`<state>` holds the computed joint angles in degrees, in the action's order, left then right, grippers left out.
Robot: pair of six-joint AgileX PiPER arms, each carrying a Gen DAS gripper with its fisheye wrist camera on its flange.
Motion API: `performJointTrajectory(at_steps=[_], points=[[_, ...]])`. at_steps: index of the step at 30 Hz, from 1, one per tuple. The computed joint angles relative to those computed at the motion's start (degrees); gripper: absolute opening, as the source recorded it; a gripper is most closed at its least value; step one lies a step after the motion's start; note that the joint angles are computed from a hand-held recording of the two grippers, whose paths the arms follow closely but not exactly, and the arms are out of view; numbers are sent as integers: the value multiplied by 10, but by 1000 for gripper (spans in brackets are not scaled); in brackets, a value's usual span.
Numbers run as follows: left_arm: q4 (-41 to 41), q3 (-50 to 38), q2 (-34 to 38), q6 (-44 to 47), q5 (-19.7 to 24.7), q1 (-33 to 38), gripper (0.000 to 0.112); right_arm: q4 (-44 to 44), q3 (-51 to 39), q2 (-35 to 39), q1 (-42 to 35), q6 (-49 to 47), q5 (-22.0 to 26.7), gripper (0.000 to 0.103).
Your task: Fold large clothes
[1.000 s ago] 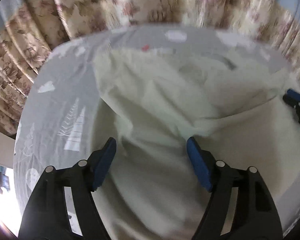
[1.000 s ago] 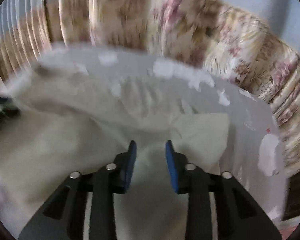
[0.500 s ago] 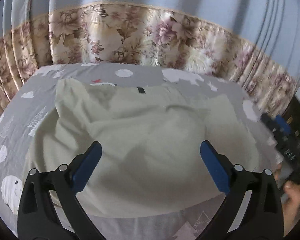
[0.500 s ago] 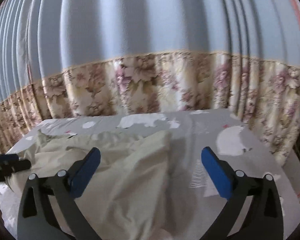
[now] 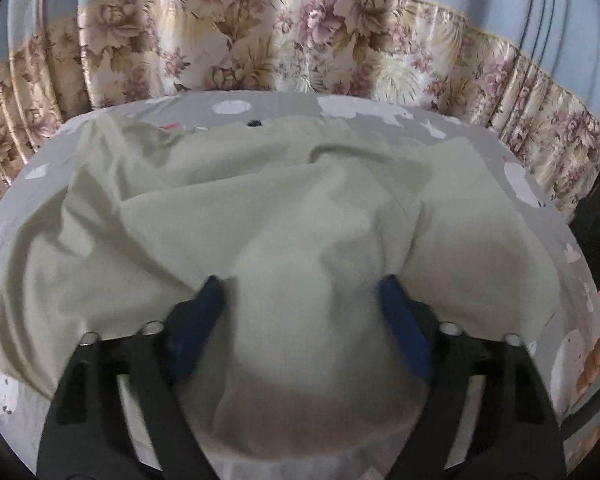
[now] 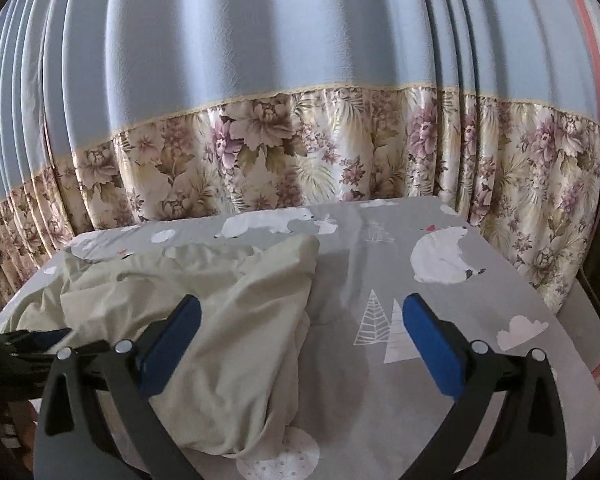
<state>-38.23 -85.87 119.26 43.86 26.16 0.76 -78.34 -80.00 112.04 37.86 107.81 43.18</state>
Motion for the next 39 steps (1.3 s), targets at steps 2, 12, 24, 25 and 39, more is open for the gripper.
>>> performJointTrajectory(at_steps=[2, 12, 24, 25, 39], points=[[6, -9, 8, -6, -4, -6, 71, 18, -12, 8, -3, -19, -6, 101], [24, -87, 66, -27, 42, -4, 62, 100, -54, 43, -15, -95, -17, 101], [-16, -86, 57, 7, 65, 11, 37, 189, -61, 40, -34, -168, -27, 101], [-11, -88, 60, 3, 67, 11, 37, 196, -61, 40, -34, -178, -28, 101], [-20, -127, 95, 30, 95, 21, 43, 348, -12, 25, -85, -246, -188, 78]])
